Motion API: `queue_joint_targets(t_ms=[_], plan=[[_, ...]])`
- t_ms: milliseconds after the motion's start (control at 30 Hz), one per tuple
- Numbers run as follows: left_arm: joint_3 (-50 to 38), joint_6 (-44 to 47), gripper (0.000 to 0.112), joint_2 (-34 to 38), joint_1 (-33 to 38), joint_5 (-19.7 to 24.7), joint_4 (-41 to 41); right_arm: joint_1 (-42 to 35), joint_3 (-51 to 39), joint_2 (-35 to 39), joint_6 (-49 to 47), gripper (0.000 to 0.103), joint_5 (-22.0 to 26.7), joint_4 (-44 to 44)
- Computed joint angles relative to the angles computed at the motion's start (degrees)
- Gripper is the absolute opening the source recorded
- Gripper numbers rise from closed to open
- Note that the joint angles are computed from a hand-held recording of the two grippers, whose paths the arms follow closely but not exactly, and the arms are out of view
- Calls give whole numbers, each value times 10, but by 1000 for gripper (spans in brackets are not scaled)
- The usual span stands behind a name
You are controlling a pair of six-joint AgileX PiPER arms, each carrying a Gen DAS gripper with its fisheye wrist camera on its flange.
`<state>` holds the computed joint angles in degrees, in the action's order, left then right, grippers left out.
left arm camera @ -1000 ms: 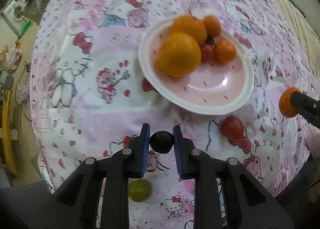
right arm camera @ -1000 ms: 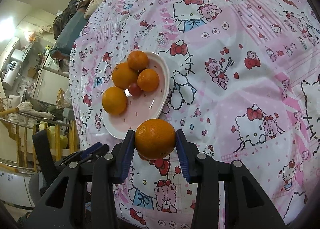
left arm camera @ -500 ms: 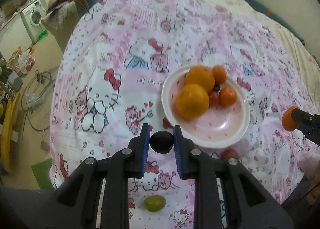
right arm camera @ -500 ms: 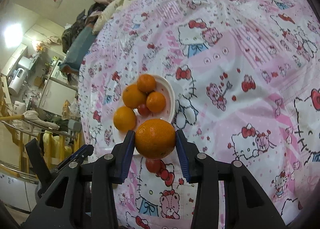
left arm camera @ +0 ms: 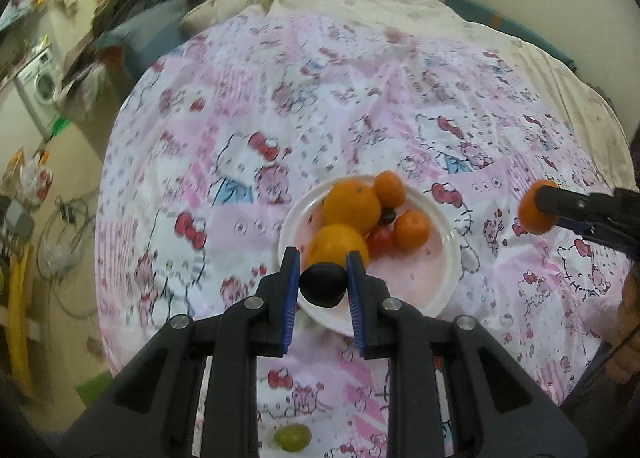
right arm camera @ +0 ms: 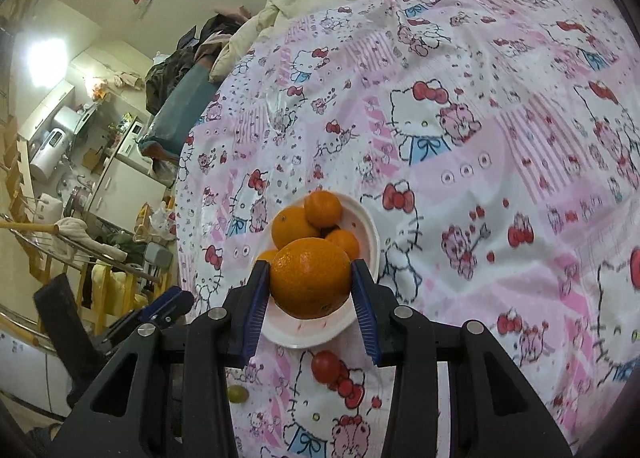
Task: Organize fruits
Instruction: 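Carry the tangerine over the plate while the left tool grasps a dark plum, then release the tangerine onto the plate while the left tool drops the plum there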
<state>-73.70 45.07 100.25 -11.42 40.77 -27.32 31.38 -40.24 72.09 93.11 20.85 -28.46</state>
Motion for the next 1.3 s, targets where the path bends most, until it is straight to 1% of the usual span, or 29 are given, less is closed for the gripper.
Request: queue_joint_targets(t_ms=[33,100,133,233,267,333,433,567,600,700,767,867,967,1000,1200,1233,1300], plan=[[-6,-1,20,5,-4,2,2,-11,0,3,-25,43,-8,21],[-20,-7,20,20,-16,11,8,-39,2,15,-105,43,-36,94],[-30,-12,20,31,-22,18,12,-53,0,26,-159,43,-47,146],[-43,-24,20,54,-38,26,20,-75,-8,54,-277,43,-62,255],[-49,-28,20,63,-44,29,22,-85,-15,68,-329,43,-63,300],[-53,-32,20,75,-54,25,26,-94,-24,84,-380,43,-61,342],[-61,-43,20,95,-70,21,36,-116,-39,116,-487,43,-58,433],[-67,-47,20,110,-86,15,43,-138,-59,158,-598,43,-50,523],[-67,-45,20,112,-88,13,43,-140,-63,165,-612,43,-47,536],[-68,-44,20,116,-97,8,53,-154,-70,195,-714,43,-39,637],[-71,-57,20,121,-103,5,70,-157,-71,206,-743,43,-38,669],[-83,-71,22,130,-102,16,74,-157,-73,215,-771,43,-37,700],[-81,-69,38,128,-99,15,67,-162,-67,220,-824,44,-31,763],[-78,-67,40,126,-99,11,67,-164,-65,221,-836,44,-31,778],[-72,-71,41,120,-99,3,71,-168,-55,217,-884,45,-30,836],[-73,-73,43,120,-97,3,72,-168,-55,216,-890,45,-31,842],[-72,-76,54,117,-94,2,70,-165,-59,217,-886,45,-28,835]])
